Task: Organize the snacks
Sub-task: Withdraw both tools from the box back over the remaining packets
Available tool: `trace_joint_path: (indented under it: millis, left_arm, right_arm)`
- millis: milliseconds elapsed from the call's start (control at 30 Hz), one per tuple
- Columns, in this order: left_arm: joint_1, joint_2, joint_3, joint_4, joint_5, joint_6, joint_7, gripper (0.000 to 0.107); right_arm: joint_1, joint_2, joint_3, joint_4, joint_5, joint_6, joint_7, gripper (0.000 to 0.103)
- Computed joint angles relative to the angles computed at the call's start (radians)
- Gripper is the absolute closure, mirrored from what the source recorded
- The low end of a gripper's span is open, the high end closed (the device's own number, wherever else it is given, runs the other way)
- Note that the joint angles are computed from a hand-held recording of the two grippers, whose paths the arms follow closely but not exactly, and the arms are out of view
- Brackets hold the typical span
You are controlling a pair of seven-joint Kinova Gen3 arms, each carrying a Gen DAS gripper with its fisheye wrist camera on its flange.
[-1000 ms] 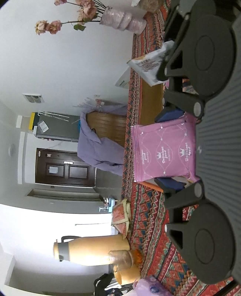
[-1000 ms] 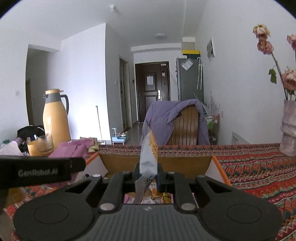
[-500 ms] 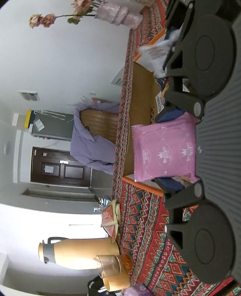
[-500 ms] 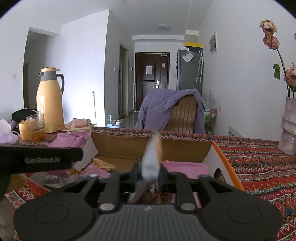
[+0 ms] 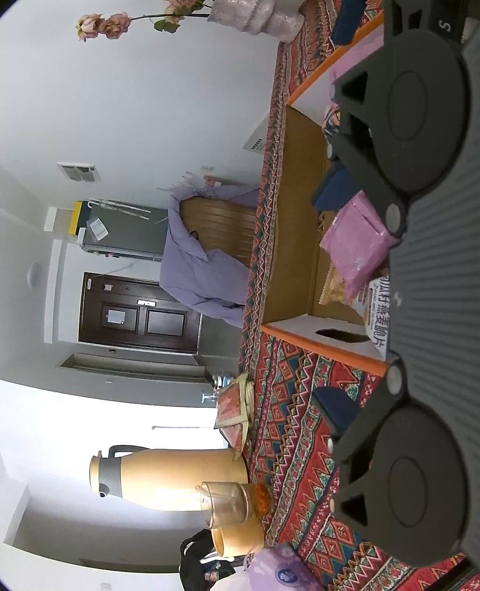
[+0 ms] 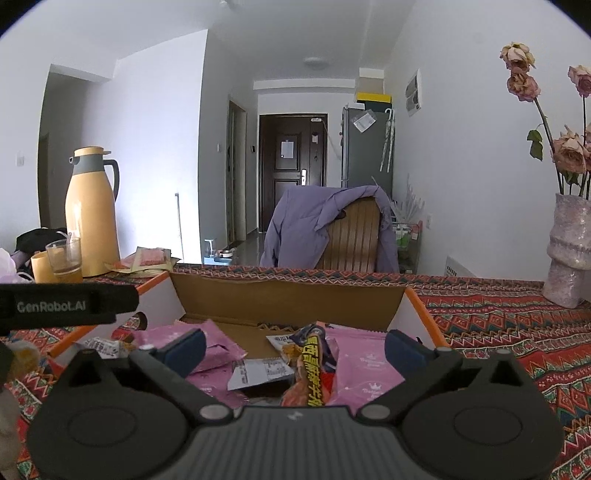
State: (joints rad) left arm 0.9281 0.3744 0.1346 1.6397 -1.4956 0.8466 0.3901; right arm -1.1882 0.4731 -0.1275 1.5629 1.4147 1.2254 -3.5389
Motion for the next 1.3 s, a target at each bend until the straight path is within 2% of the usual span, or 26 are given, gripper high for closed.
trace_joint_path:
  millis: [233, 333, 467, 700, 900, 1167, 1300]
  left_arm:
    - [0.013, -0.052, 0.014, 0.019, -0.02, 0.017, 0.016, 0.004]
    - [0.006, -0.098, 0.04, 0.054, -0.056, 0.009, 0.059, 0.004]
    - [-0.005, -0.15, 0.087, 0.091, -0.084, 0.026, 0.084, 0.004]
    - [-0.023, -0.219, 0.159, 0.172, -0.045, 0.051, 0.072, 0.004]
    - [-0.049, -0.27, 0.2, 0.242, 0.033, 0.044, 0.053, 0.004]
    - [-0.06, -0.294, 0.238, 0.335, 0.104, 0.044, 0.026, 0.004]
    - [-0.045, -0.283, 0.247, 0.37, 0.125, 0.073, 0.038, 0.004]
  right_arm:
    - [-0.012, -0.018, -0.007, -0.027, -0.028, 0.037, 0.03, 0.0]
    - [-0.024, -0.058, -0.018, -0.013, -0.026, 0.042, 0.012, 0.0]
    - [-0.055, -0.082, -0.04, -0.017, -0.018, 0.101, 0.037, 0.0]
    - [-0.097, -0.123, -0.095, 0.011, -0.033, 0.173, 0.044, 0.0]
    - [-0.109, -0.131, -0.147, 0.037, -0.089, 0.21, 0.029, 0.0]
    - [-0.108, -0.116, -0.204, 0.046, -0.185, 0.237, 0.014, 0.0]
    - [-0.108, -0.114, -0.213, 0.059, -0.228, 0.226, -0.005, 0.0]
